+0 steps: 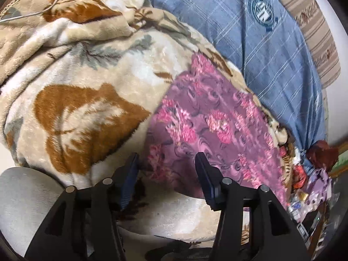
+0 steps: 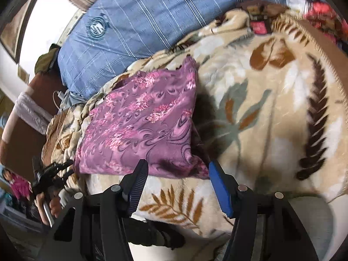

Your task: Fold small clothes

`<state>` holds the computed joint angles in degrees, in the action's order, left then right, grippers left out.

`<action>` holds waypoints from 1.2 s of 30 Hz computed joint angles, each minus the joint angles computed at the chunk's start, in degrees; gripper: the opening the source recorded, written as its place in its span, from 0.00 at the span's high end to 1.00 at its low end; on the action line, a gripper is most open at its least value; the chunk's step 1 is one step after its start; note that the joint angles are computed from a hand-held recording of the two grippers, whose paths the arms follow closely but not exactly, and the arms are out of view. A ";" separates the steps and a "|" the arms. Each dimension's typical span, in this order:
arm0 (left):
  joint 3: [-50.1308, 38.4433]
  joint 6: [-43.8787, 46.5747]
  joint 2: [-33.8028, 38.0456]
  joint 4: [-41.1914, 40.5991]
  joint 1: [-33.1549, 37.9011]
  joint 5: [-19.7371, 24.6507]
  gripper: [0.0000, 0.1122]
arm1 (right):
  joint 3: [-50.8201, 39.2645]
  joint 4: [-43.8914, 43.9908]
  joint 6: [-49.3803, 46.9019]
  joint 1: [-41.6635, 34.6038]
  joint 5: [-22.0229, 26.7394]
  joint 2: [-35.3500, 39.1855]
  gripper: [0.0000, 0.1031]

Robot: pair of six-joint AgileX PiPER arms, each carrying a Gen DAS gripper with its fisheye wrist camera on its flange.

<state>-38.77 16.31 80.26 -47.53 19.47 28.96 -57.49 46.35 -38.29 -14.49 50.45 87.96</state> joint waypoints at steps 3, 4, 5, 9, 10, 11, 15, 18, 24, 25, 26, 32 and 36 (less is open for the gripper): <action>-0.04 -0.91 1.83 0.56 -0.33 0.11 0.54 | 0.95 -6.95 7.10 2.83 -2.61 0.31 0.97; 0.28 -0.24 2.72 -0.50 0.13 -0.38 0.54 | 1.93 -7.62 7.39 3.17 -3.18 -0.78 0.98; 0.68 1.54 3.17 -2.25 0.82 -0.21 0.54 | 2.35 -8.30 8.09 3.53 -3.38 -1.32 0.98; 1.00 5.56 4.36 -7.19 2.59 0.79 0.54 | -0.62 -20.96 20.95 7.31 -6.49 1.70 0.97; 1.21 5.18 3.74 -7.01 2.63 1.05 0.54 | -0.51 -23.25 23.54 7.61 -7.66 1.83 0.96; 1.58 5.45 2.96 -7.38 3.09 1.50 0.54 | -0.24 -23.24 24.59 7.10 -7.00 0.09 0.91; 4.47 10.75 -1.53 -12.93 7.63 5.28 0.54 | 3.02 -21.99 25.04 7.81 -8.78 -10.60 0.77; 5.71 15.39 -1.87 -19.63 11.38 9.72 0.52 | 2.78 -18.50 23.04 11.80 -8.53 -15.72 0.55; 7.07 16.96 0.28 -26.08 8.80 10.03 0.47 | -7.01 -4.98 15.90 26.07 -6.72 -5.02 0.45; 7.78 18.21 1.05 -27.77 9.13 10.82 0.47 | -10.18 -5.63 17.06 29.54 -6.57 -1.49 0.45; 8.51 18.39 1.34 -28.80 9.09 11.00 0.47 | -11.56 -6.99 19.12 32.14 -6.59 -0.16 0.45; 7.34 19.50 4.61 -33.41 7.13 8.36 0.47 | -23.33 -8.70 23.67 41.02 -3.64 13.44 0.45; 7.68 28.32 4.95 -42.49 6.10 6.14 0.57 | -33.57 -9.90 27.81 41.54 1.57 22.13 0.44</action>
